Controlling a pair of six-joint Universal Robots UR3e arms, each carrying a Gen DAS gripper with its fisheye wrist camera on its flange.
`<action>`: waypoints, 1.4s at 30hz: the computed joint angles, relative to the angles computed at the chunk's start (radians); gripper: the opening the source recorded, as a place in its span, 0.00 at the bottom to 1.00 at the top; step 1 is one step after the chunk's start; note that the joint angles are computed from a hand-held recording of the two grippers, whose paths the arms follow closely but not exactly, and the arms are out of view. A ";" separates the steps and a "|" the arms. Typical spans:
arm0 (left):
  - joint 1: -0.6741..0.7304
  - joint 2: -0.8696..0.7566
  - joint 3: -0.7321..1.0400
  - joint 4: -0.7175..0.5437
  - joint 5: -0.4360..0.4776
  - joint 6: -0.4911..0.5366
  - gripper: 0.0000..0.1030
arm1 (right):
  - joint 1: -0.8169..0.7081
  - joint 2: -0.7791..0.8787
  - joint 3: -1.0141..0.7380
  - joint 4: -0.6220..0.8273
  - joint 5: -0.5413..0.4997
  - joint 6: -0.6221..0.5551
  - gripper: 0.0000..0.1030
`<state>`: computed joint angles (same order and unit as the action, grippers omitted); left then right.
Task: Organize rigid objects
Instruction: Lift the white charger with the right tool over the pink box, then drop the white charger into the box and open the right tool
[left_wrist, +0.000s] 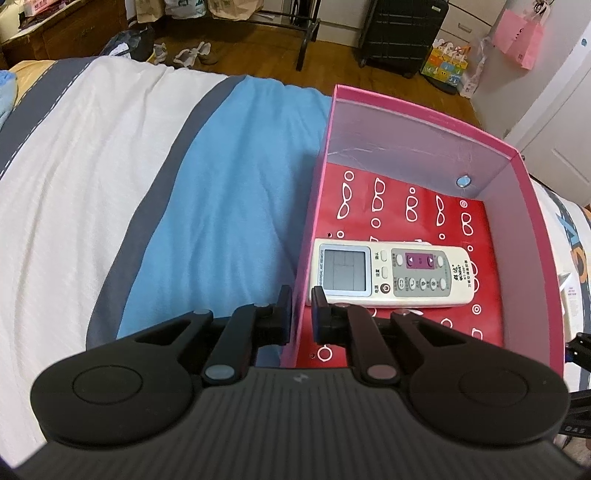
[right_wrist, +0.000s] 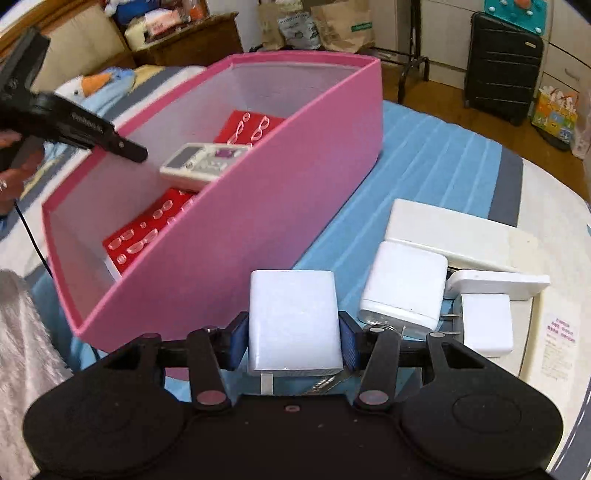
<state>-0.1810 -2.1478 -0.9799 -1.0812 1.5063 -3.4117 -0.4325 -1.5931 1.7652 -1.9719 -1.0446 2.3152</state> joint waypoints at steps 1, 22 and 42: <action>0.000 0.007 -0.013 0.014 -0.001 0.001 0.09 | -0.006 -0.009 0.001 0.004 0.010 0.007 0.54; 0.022 0.018 -0.058 0.055 -0.034 -0.043 0.05 | 0.127 -0.076 -0.250 0.274 0.302 0.305 0.54; 0.063 0.052 -0.147 0.122 -0.110 -0.018 0.07 | 0.492 0.469 -0.510 -0.003 0.000 1.102 0.55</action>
